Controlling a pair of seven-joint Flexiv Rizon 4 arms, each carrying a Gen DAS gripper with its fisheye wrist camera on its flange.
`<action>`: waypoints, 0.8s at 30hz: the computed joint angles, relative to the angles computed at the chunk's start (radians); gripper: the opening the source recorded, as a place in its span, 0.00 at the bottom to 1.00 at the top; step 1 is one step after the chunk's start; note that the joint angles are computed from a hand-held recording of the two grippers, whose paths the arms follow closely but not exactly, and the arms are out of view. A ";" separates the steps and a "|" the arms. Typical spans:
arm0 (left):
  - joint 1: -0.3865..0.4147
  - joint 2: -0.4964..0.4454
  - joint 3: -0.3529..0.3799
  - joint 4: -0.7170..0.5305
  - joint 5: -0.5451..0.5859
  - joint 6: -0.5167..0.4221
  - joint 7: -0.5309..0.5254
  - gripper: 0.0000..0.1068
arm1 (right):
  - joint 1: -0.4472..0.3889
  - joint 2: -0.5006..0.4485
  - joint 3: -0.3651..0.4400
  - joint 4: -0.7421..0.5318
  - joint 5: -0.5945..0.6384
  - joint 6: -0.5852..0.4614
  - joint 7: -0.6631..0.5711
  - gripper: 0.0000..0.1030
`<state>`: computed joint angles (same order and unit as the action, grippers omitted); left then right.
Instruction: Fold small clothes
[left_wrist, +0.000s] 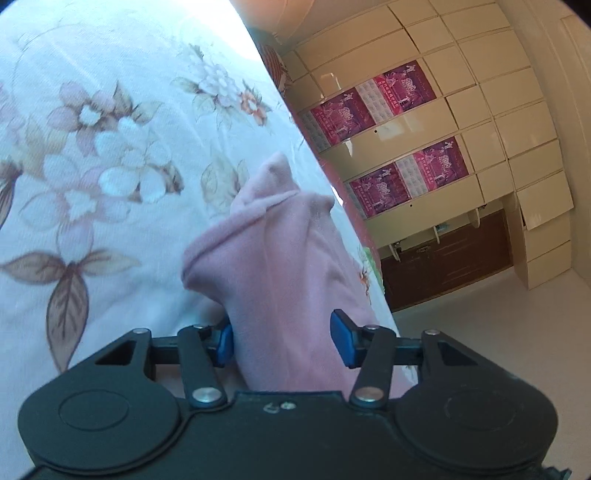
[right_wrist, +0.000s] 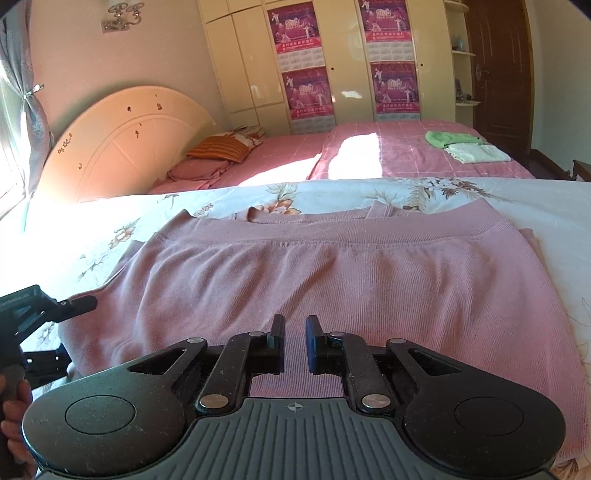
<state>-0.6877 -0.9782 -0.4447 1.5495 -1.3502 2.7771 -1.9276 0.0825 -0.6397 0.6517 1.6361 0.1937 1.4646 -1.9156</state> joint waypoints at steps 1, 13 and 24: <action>-0.010 -0.014 0.007 -0.008 0.010 0.010 0.006 0.48 | 0.001 -0.004 0.001 -0.007 0.002 -0.001 0.003 0.11; 0.043 -0.021 0.046 0.060 0.079 0.036 -0.128 0.08 | 0.077 -0.044 -0.052 -0.052 -0.031 0.005 0.029 0.11; 0.053 -0.024 0.039 0.083 0.107 0.053 -0.121 0.14 | 0.137 -0.076 -0.135 -0.058 -0.131 -0.023 0.080 0.10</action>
